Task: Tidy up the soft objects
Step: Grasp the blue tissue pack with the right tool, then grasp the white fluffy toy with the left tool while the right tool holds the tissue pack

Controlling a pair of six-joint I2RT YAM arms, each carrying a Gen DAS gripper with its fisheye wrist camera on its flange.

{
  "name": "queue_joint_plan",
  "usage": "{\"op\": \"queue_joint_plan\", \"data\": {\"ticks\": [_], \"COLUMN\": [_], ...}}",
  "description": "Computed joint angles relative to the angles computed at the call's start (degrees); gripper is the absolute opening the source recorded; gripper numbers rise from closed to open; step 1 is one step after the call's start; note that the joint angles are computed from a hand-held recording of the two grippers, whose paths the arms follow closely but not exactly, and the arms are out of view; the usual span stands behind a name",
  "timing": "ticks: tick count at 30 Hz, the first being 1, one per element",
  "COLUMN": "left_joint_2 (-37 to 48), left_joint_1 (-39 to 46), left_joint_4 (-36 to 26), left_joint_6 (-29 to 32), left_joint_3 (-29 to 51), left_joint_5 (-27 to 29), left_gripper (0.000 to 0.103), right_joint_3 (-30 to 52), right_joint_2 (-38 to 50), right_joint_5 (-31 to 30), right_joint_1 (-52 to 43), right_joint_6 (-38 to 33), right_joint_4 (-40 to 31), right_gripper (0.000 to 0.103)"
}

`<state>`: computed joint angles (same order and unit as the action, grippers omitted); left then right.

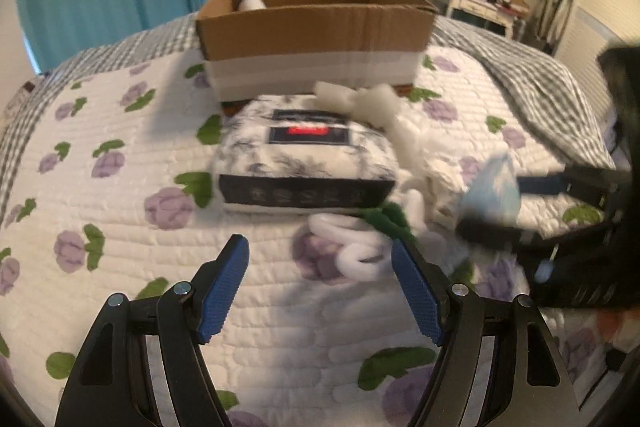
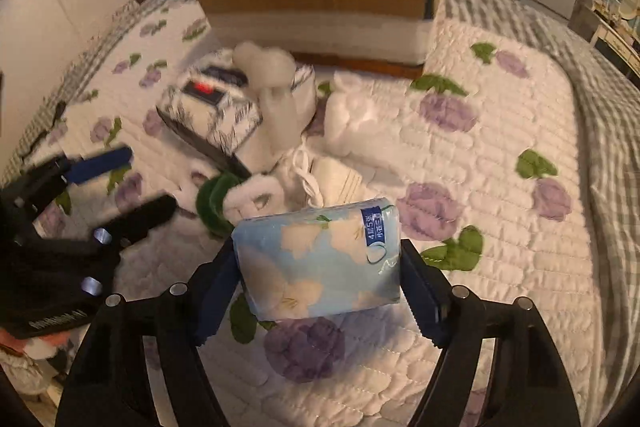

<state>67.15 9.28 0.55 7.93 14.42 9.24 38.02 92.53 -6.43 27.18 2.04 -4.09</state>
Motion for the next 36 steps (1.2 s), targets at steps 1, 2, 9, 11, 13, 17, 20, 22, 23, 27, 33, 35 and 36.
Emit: {"op": "queue_joint_plan", "data": {"ticks": [1, 2, 9, 11, 13, 17, 20, 22, 23, 27, 33, 35, 36], "left_joint_2": [0.15, 0.29, 11.34, 14.64, 17.69, 19.45, 17.93, 16.41, 15.13, 10.15, -2.11, -6.90, -8.91], "left_joint_1": [-0.44, -1.44, -10.13, -10.81, -10.12, -10.75, -9.92, -9.45, -9.25, -9.82, -6.85, -5.43, -4.77], "left_joint_4": [-0.52, -0.86, 7.00, 9.07, 9.54, 12.45, 12.31, 11.27, 10.58, 8.38, 0.94, -2.61, -4.31], "left_joint_6": [0.03, -0.21, -4.31, -4.88, -5.02, -4.55, -3.73, -2.83, -2.42, -0.59, 1.80, 2.85, 3.52], "left_joint_3": [0.30, 0.50, 2.10, 2.81, 3.86, 3.15, 2.53, 2.23, 1.82, 0.16, -1.45, -1.45, -1.22], "left_joint_5": [0.78, 1.31, -2.20, -2.99, -1.96, -2.95, -1.73, -0.18, 0.55, 0.95, 4.08, 5.52, 6.27], "left_gripper": [0.075, 0.075, 0.075, 0.075, 0.075, 0.073, 0.071, 0.049, 0.048, 0.028, 0.018, 0.016, 0.009], "right_joint_3": [-0.84, -1.45, -2.95, -3.08, -3.20, -3.27, -3.39, -3.66, -3.81, -4.55, -6.37, -7.00, -7.09], "right_joint_2": [-1.79, -3.10, -4.99, -4.62, -4.24, -4.08, -3.98, -3.86, -3.82, -4.37, -9.17, -12.08, -13.11], "right_joint_5": [0.33, 0.49, -2.56, -3.08, -3.12, -2.74, -2.21, -1.70, -1.24, 0.34, 4.10, 5.29, 5.45], "right_joint_1": [-0.80, -1.46, -5.90, -6.44, -6.31, -5.93, -5.64, -5.56, -5.41, -4.85, -2.62, -1.89, -1.65], "right_joint_6": [0.93, 1.48, 4.01, 3.97, 3.98, 4.08, 4.32, 4.46, 4.66, 4.58, 5.27, 6.12, 6.43], "right_joint_4": [0.44, 0.70, 2.03, 2.21, 2.54, 2.70, 2.89, 3.33, 3.51, 4.11, 3.08, 1.57, 0.83], "right_gripper": [0.076, 0.076, 0.076, 0.076, 0.076, 0.076, 0.076, 0.076, 0.076, 0.076, 0.076, 0.076, 0.076]}}
